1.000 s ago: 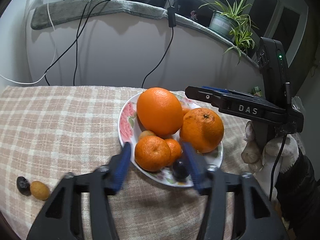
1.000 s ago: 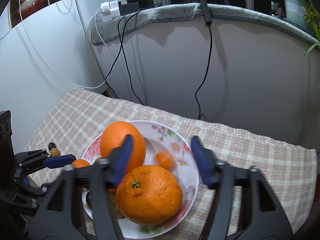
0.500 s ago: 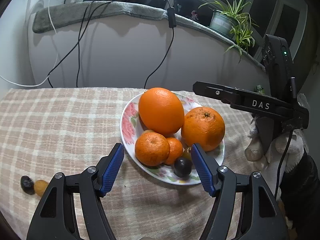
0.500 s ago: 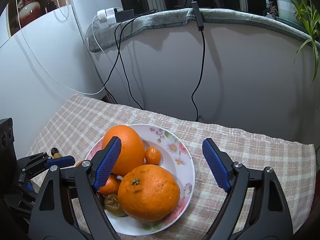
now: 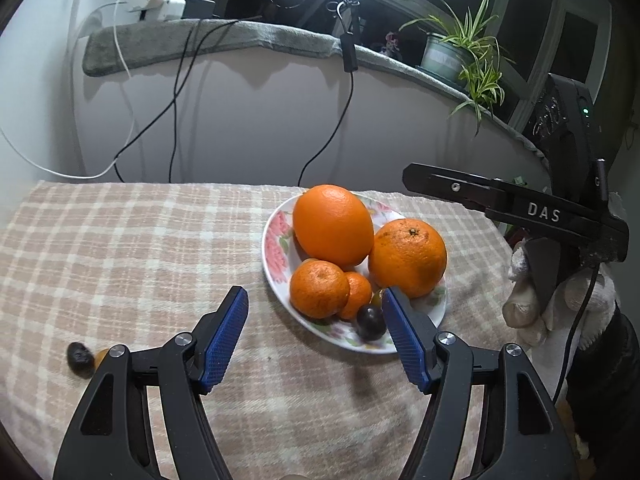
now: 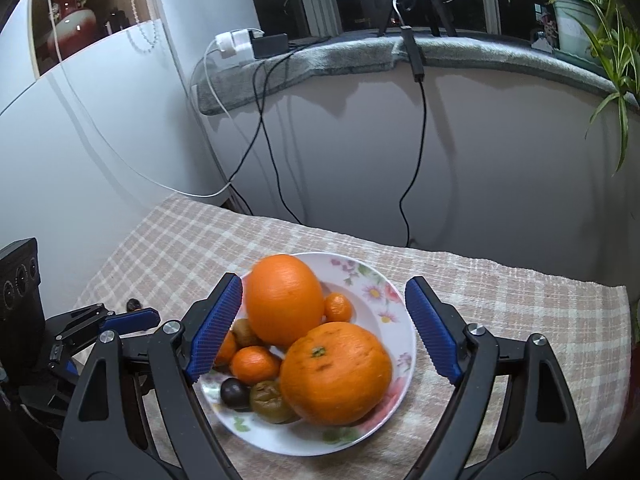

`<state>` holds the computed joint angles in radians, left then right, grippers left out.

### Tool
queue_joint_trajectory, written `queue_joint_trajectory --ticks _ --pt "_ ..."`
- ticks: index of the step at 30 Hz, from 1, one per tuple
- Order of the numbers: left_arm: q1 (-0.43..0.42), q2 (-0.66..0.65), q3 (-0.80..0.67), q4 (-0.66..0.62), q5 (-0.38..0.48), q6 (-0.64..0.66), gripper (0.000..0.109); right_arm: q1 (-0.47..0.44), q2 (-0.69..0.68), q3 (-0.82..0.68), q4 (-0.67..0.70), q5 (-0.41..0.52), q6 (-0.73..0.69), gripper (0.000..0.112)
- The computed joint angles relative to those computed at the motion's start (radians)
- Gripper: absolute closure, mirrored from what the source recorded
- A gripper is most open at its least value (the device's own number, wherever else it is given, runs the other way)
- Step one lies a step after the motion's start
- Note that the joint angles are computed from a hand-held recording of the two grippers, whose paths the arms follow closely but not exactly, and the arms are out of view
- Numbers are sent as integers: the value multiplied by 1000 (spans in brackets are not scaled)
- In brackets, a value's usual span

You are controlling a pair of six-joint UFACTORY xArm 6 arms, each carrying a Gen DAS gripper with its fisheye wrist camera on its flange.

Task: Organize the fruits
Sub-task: 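Withdraw both tools from the plate toward the plum and kiwi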

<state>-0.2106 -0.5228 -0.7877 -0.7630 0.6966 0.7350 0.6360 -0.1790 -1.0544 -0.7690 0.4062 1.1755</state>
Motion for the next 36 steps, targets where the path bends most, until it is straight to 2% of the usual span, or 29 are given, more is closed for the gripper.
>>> queue_joint_trajectory --ticks 7,16,20,21,28,36 --pt "47 -38 18 -4 9 6 39 52 1 -29 -36 21 27 26" --pt "165 -71 37 -16 39 27 39 116 28 -72 -53 30 35 26" --pt "211 -77 45 -7 43 25 39 141 57 -96 -57 19 25 14" --pt "227 -77 46 -4 44 25 39 145 65 -102 -55 15 17 14" --pt "317 -62 52 15 45 40 39 177 129 -154 1 -8 -54 14" --pt "370 -34 53 14 50 67 40 213 210 -213 96 -15 -159 14"
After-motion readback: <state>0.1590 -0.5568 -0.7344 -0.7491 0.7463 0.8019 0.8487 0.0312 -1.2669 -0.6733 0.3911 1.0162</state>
